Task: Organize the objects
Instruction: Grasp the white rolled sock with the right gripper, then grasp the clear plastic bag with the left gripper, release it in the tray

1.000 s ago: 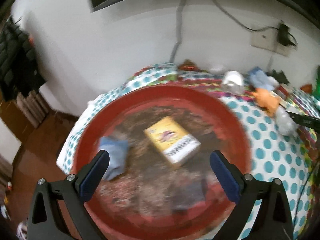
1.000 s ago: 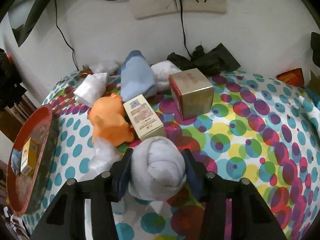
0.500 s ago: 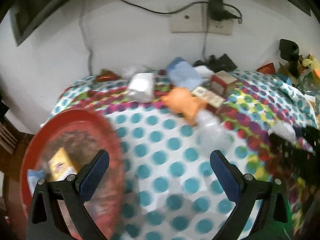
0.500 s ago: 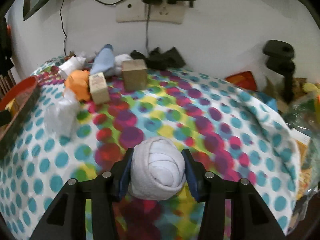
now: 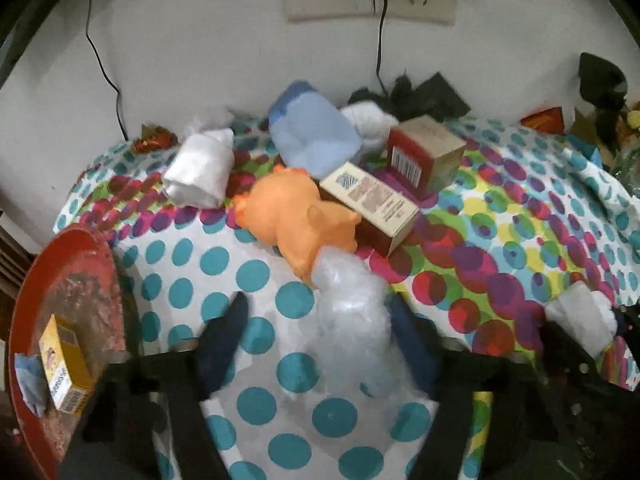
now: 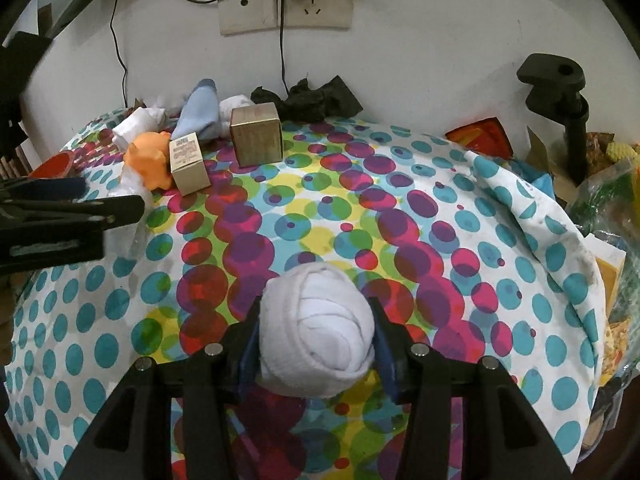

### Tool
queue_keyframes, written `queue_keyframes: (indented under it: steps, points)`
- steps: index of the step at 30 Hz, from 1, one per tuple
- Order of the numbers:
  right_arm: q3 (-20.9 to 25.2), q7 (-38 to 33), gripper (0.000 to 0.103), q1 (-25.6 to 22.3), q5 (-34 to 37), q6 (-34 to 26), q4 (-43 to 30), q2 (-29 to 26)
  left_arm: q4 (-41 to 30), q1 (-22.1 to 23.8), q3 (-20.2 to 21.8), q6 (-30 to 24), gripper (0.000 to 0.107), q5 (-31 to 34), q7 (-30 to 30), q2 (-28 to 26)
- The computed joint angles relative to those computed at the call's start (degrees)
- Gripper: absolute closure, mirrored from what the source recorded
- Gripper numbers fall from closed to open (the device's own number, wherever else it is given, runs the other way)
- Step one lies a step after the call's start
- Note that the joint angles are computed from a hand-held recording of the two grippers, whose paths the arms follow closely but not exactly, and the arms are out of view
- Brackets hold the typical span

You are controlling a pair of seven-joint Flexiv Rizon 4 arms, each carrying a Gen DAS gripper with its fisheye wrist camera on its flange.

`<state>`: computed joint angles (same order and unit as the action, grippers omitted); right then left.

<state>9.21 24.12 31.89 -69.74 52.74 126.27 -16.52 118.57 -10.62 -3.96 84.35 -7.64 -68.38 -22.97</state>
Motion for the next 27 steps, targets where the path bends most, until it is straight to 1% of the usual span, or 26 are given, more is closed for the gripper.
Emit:
queue_keyframes:
  steps: [1,2,3,4,6,7,8,9,10,12,13,14,15,18,21,23,25,27]
  points:
    - [0.0,0.0,0.054,0.0,0.0,0.0,0.0,0.0,0.1,0.8,-0.9,-0.6,0.068,-0.5,0.7,-0.1]
    - [-0.1,0.4,0.054,-0.1,-0.3,0.3,0.1,0.0,0.1,0.7,-0.8,-1.0,0.073,-0.5,0.7,-0.3]
    - [-0.1,0.6,0.054,-0.1,-0.5,0.5,0.0,0.0,0.6,0.8,-0.8,0.3,0.074,-0.5,0.6,-0.4]
    - [-0.1,0.7,0.054,0.0,-0.5,0.5,-0.1,-0.2,1.4,1.9,-2.0,1.5,0.074,-1.0,1.5,-0.3]
    - [-0.1,0.6,0.054,-0.1,-0.5,0.5,-0.1,-0.1,2.0,2.1,-2.0,1.8,0.075,-1.0,2.2,0.1]
    - [-0.1,0.7,0.054,-0.1,-0.6,0.5,0.0,-0.1,2.4,3.3,-3.2,1.8,0.076,-1.6,3.2,0.4]
    - [-0.1,0.7,0.054,-0.1,-0.6,0.5,0.0,-0.1,3.4,5.4,-5.6,2.2,0.076,-3.0,4.7,0.8]
    - [-0.1,0.8,0.054,-0.1,-0.7,0.6,0.0,-0.1,4.9,8.5,-9.4,2.4,0.076,-5.9,7.6,1.6]
    - [-0.1,0.8,0.054,-0.2,-0.7,0.6,0.0,-0.1,5.5,10.3,-11.3,2.0,0.076,-6.8,8.8,2.1]
    - [-0.1,0.7,0.054,-0.1,-0.6,0.5,0.0,-0.1,7.4,12.5,-13.9,2.7,0.076,-9.8,11.9,3.4]
    - [0.0,0.6,0.054,0.0,-0.4,0.4,-0.2,-0.2,8.2,13.0,-14.3,3.3,0.076,-10.5,13.2,4.1]
    - [-0.1,0.7,0.054,-0.1,-0.6,0.5,0.0,-0.1,8.4,12.6,-13.8,3.3,0.076,-10.9,13.7,4.5]
    - [-0.1,0.8,0.054,-0.1,-0.6,0.6,0.0,-0.1,9.1,13.4,-14.6,2.8,0.076,-12.0,15.1,5.3]
    - [-0.1,0.6,0.054,-0.1,-0.5,0.4,0.0,-0.1,11.7,17.0,-19.3,2.6,0.076,-17.9,20.8,7.6]
    - [-0.1,0.7,0.054,-0.1,-0.5,0.5,0.0,-0.1,15.4,22.2,-26.6,3.2,0.076,-27.3,29.9,10.9]
    - [-0.1,0.7,0.054,-0.1,-0.5,0.4,-0.1,-0.2,16.9,23.3,-28.1,2.8,0.076,-32.1,34.4,13.4]
    - [-0.1,0.8,0.054,-0.1,-0.6,0.5,0.0,-0.1,18.0,24.2,-30.1,1.5,0.076,-40.0,40.9,15.8]
    - [-0.1,0.7,0.054,-0.1,-0.5,0.4,0.0,-0.1,18.5,23.7,-29.1,0.1,0.076,-43.7,44.1,17.9]
